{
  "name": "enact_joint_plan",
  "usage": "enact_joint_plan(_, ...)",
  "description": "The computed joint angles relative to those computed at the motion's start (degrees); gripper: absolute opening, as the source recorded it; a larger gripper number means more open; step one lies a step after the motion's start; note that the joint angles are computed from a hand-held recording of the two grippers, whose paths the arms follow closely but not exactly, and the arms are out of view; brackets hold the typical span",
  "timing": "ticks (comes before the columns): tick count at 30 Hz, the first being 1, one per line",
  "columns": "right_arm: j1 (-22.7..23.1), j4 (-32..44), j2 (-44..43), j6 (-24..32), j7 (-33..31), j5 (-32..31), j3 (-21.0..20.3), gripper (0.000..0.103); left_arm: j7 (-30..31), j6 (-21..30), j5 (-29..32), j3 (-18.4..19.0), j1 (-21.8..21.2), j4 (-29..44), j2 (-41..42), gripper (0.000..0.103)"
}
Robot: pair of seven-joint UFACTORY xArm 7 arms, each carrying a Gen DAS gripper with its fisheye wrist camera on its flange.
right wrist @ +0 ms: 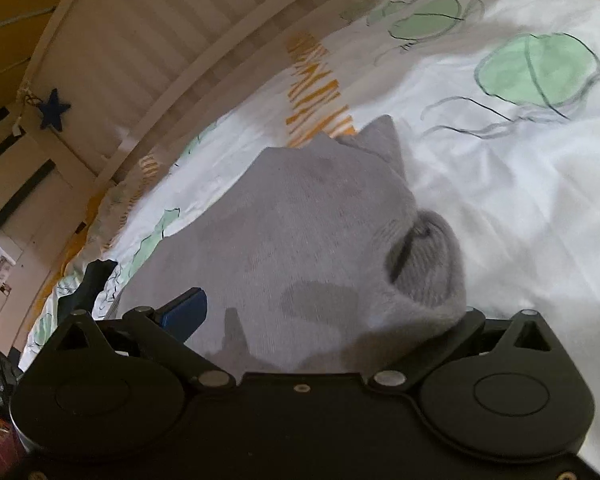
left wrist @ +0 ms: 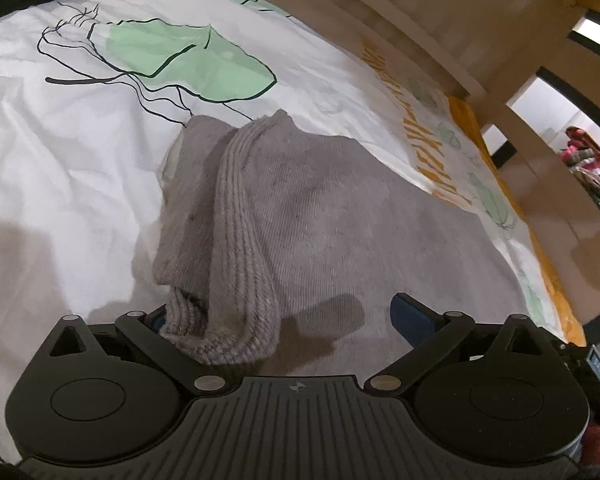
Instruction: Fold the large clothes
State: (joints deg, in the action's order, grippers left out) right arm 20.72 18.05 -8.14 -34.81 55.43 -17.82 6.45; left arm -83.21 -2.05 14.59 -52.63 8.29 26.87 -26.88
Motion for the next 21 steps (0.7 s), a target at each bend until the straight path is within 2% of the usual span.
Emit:
enact_joint_plan(2, 0.0, 1.1, 1.0, 0.1, -0.6, -0.3, 0.1, 0.102, -1.5, 0.4, -0.6, -0.9, 0.3, -0.3, -1.3, 0.098)
enact_joint_plan(3, 0.0, 1.4, 1.0, 0.6, -0.7, -0.2, 0.3, 0.097, -1.7, 1.5, -0.6, -0.8, -0.1, -0.2, -1.9, 0.08)
enact_joint_plan(4, 0.0, 1.4, 0.4, 1.7, -0.8, 0.1, 0.5, 0.067, -1.6, 2.7, -0.4, -0.1, -1.0, -0.4, -2.5, 0.063)
enact_joint_plan(5, 0.1, 1.4, -0.5, 4.2, 0.3, -0.5, 0.1, 0.036, -1.8, 3.4, -0.4, 0.3, -1.7, -0.7, -3.2, 0.016)
enact_joint_plan(6, 0.8, 1.6, -0.3, 4.3, 3.8, -3.6, -1.9, 0.036, -2.5, 1.8, -0.5, 2.5, -3.7, -1.8, -2.9, 0.016)
enact_joint_plan(8, 0.8, 1.5, -0.6, 4.4, 5.9, -4.2, -2.2, 0.031, -2.5, 1.5, -1.7, 6.5, -7.5, -2.8, -2.8, 0.015)
enact_joint_plan(10, 0.9, 1.6, -3.4, 8.6, 4.1, -1.9, -0.5, 0.027, -1.6, 3.1, -1.8, 9.2, -10.5, -2.8, -4.3, 0.014)
enact_joint_plan(12, 2.1, 0.9, -5.9, 9.8, 3.8, 0.0, -0.5, 0.024, -1.0, 3.8, -2.0, 11.6, -13.6, -3.1, -6.7, 0.014)
enact_joint_plan(14, 3.5, -0.9, -10.0, 11.0, 3.2, 0.9, -1.4, 0.015, 0.4, 5.6, -2.5, 14.7, -18.0, -3.3, -8.4, 0.014)
enact_joint_plan(15, 4.6, -1.7, -11.9, 11.7, 3.0, 0.9, -2.6, 0.014, 1.1, 7.4, -3.0, 16.2, -20.5, -3.3, -9.4, 0.014)
enact_joint_plan(19, 12.7, -6.0, -21.5, 17.5, 2.9, -1.5, -11.5, 0.014, 2.5, 11.7, -5.4, 20.8, -30.0, -5.3, -13.7, 0.014)
enact_joint_plan(21, 15.5, -8.2, -26.9, 21.4, 1.9, -1.4, -13.5, 0.014, 1.4, 13.1, -7.2, 21.6, -33.7, -7.2, -16.5, 0.014)
